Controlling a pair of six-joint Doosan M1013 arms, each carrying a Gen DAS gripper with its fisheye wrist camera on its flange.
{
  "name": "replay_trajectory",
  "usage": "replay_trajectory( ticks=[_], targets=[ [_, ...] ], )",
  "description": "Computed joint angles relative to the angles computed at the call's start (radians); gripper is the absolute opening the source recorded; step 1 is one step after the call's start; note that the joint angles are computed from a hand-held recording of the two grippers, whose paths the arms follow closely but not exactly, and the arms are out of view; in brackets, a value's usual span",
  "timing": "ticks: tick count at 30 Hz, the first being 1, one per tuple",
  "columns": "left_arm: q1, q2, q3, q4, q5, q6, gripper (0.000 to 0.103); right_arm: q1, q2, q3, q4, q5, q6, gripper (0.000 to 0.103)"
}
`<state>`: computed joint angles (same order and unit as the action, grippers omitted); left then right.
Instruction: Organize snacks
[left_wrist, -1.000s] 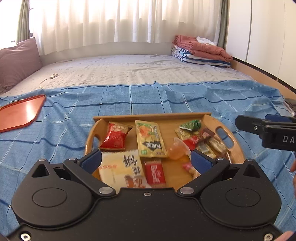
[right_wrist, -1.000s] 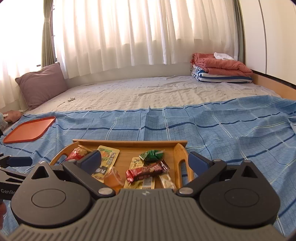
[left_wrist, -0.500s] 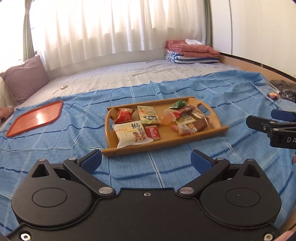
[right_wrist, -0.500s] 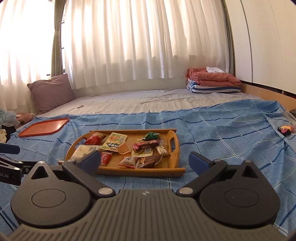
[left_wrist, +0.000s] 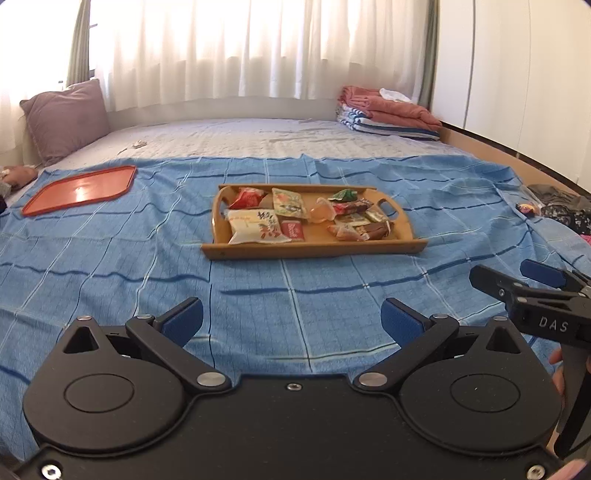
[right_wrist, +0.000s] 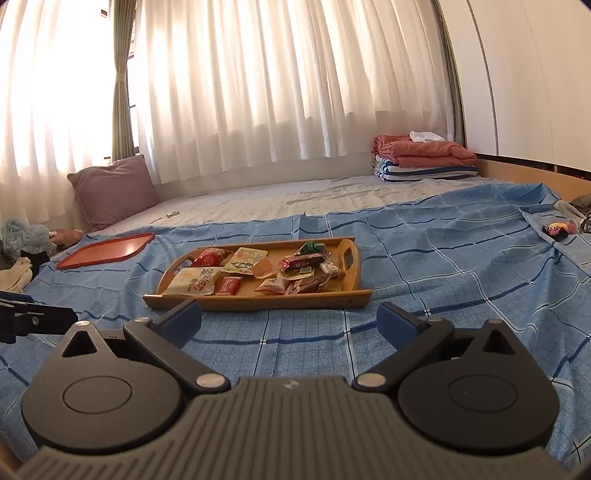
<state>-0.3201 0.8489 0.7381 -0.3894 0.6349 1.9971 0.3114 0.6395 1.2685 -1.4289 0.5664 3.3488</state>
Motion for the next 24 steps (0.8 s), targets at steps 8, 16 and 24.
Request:
replay_trajectory(
  ticks=[8,16,24],
  targets=[
    [-0.002,0.012,0.056,0.053,-0.077,-0.081,0.103,0.017,0.028,0.005,0.034,-0.007,-0.073,0.103],
    [-0.01,0.07,0.017,0.166,-0.07,-0.191,0.103,0.017,0.064,-0.009,0.069,0.011,-0.082,0.103],
    [-0.015,0.12,-0.032,0.2,-0.026,-0.231,0.103,0.014,0.11,-0.047,0.141,0.058,-0.16,0.103]
  ],
)
